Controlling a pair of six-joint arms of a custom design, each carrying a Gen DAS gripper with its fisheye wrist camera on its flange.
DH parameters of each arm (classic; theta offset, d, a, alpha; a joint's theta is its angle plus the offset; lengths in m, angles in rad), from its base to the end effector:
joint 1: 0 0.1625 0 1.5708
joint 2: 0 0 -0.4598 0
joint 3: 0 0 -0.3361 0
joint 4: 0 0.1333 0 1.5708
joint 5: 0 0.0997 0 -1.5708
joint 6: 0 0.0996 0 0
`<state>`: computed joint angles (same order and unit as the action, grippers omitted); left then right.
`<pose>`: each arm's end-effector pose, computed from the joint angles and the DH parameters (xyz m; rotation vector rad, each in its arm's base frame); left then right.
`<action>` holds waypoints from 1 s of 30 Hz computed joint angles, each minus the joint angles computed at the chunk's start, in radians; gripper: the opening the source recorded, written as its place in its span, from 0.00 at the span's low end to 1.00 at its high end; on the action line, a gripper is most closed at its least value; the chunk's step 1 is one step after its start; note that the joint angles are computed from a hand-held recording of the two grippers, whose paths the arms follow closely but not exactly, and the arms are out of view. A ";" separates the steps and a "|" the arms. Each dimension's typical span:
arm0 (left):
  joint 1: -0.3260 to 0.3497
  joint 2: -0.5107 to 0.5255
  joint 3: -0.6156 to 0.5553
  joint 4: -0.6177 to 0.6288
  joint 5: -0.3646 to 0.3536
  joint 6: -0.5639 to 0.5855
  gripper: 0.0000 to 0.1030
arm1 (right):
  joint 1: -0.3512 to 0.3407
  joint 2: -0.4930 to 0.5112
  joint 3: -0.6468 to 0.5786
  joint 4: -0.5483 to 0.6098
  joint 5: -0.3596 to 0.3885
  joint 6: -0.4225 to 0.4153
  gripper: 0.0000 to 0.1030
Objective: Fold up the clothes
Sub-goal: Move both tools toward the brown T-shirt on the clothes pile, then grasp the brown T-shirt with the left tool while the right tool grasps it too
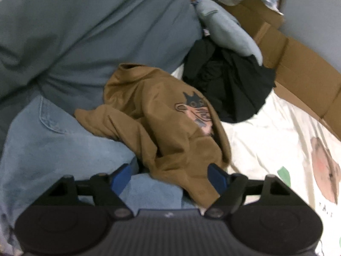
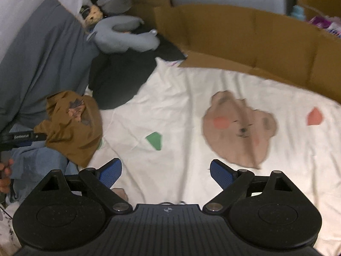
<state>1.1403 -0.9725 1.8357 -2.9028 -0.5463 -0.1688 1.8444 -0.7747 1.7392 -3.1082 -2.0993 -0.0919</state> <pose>-0.0476 -0.6271 0.2859 -0.0057 2.1683 -0.8470 0.2558 -0.6039 0.1897 0.2640 -2.5490 0.8120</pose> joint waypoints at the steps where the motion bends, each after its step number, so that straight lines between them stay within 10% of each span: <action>1: 0.009 0.009 -0.005 -0.016 -0.005 0.007 0.77 | -0.006 0.016 -0.009 -0.003 0.017 -0.002 0.88; 10: 0.079 0.063 -0.059 -0.077 -0.067 0.014 0.69 | -0.027 0.162 -0.156 0.039 0.153 -0.068 0.82; 22: 0.099 0.087 -0.051 -0.201 -0.088 0.052 0.17 | -0.036 0.355 -0.393 0.099 0.221 -0.131 0.70; 30: 0.065 0.053 0.004 -0.297 -0.078 0.066 0.12 | -0.035 0.497 -0.618 0.222 0.279 -0.096 0.64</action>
<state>1.2053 -0.9200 1.8394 -3.2001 -0.6238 -0.1028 1.8095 -0.2772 1.1216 -2.8863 -1.8200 -0.1883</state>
